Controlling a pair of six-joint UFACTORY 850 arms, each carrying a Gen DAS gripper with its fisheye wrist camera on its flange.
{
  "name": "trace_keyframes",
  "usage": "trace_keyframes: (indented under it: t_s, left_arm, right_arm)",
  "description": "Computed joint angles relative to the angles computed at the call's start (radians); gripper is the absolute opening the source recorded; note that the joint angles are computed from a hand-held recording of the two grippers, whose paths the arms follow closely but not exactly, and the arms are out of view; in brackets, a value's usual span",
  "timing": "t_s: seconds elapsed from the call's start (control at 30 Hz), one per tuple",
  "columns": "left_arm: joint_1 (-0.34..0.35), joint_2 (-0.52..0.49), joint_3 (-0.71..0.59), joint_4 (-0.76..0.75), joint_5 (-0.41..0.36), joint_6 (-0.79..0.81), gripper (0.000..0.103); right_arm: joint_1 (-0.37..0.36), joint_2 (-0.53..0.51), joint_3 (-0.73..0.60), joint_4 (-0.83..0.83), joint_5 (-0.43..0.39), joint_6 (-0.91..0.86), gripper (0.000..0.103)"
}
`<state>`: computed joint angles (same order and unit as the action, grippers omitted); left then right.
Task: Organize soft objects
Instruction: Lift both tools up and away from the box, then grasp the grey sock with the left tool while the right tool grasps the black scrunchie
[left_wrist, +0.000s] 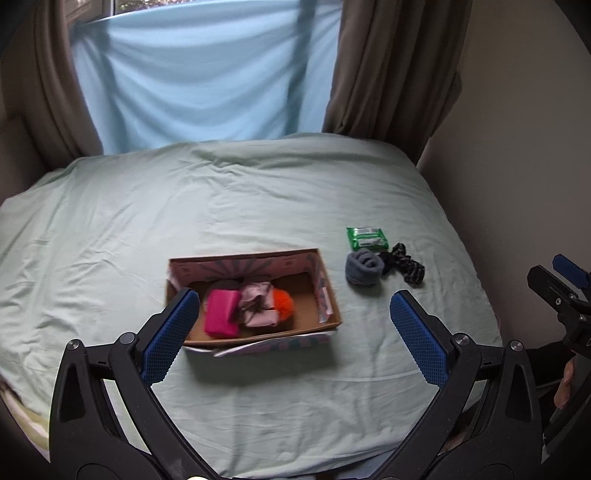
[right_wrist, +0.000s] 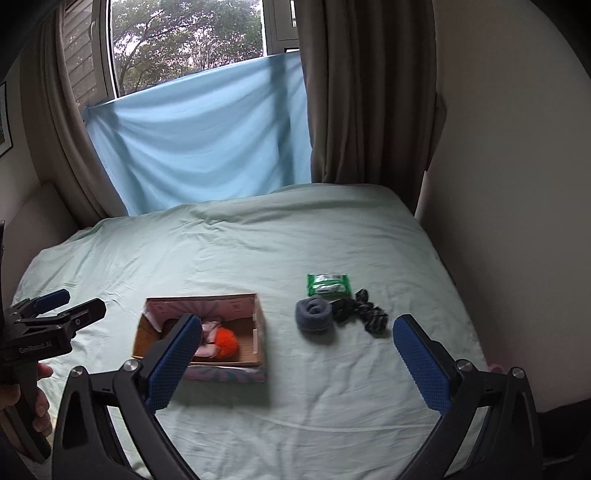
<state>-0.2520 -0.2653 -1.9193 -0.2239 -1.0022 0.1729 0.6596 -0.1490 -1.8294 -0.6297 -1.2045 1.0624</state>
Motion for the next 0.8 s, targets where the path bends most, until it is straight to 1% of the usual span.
trace_keyframes:
  t_s: [0.03, 0.13, 0.23, 0.37, 0.47, 0.6, 0.7, 0.8]
  left_arm:
    - [-0.017, -0.005, -0.002, 0.006, 0.005, -0.019, 0.103]
    - [-0.077, -0.036, -0.026, 0.043, 0.013, -0.098, 0.103]
    - [-0.133, -0.085, -0.066, 0.075, 0.010, -0.181, 0.103]
    - [-0.194, -0.159, -0.125, 0.113, 0.003, -0.276, 0.103]
    - [-0.234, -0.234, -0.181, 0.142, -0.006, -0.337, 0.103]
    - [-0.269, -0.342, -0.272, 0.171, -0.023, -0.397, 0.103]
    - [-0.293, -0.430, -0.336, 0.188, -0.018, -0.433, 0.103]
    - [-0.308, -0.526, -0.410, 0.197, -0.029, -0.444, 0.103]
  right_arm:
    - [-0.012, 0.008, 0.010, 0.007, 0.007, -0.015, 0.103]
    - [-0.078, 0.046, 0.064, 0.063, 0.066, -0.083, 0.103]
    - [-0.156, 0.081, 0.123, 0.143, 0.132, -0.159, 0.103]
    - [-0.246, 0.106, 0.184, 0.232, 0.197, -0.266, 0.103]
    - [-0.320, 0.108, 0.229, 0.303, 0.246, -0.368, 0.103]
    - [-0.414, 0.100, 0.292, 0.396, 0.323, -0.497, 0.103]
    - [-0.473, 0.077, 0.342, 0.463, 0.383, -0.594, 0.103]
    - [-0.519, 0.050, 0.382, 0.522, 0.438, -0.677, 0.103]
